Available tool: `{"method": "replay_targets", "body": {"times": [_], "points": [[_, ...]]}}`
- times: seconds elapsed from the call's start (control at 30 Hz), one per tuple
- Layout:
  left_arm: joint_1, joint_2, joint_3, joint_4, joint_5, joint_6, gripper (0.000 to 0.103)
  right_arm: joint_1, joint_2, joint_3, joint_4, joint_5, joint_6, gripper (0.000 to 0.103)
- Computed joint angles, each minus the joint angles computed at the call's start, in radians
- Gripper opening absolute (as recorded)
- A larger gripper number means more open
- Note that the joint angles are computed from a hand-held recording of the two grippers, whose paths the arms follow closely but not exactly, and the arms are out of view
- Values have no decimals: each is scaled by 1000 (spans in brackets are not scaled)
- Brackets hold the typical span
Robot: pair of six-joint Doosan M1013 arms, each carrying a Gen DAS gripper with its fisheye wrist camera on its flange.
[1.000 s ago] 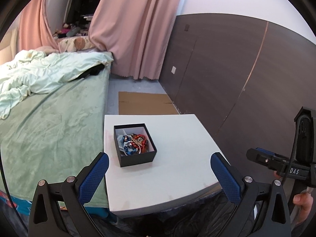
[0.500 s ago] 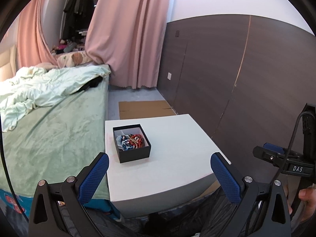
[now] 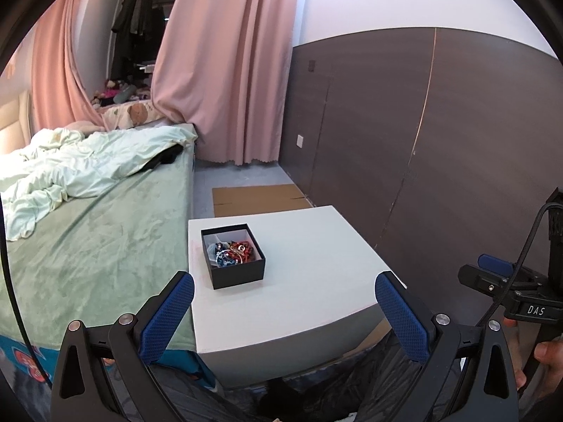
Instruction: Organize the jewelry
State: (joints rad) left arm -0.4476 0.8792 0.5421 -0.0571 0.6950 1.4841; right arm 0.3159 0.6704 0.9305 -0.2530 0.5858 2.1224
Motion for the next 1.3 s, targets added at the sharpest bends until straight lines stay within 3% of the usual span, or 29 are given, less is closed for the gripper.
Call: {"method": "replay_targets", "body": {"times": [0.2, 1.3], "points": [[4, 13, -27, -12, 34, 10, 103, -6, -6, 14, 10, -10, 12, 103], [1, 21, -41, -5, 45, 9, 103, -5, -8, 26, 14, -4, 38, 103]]}}
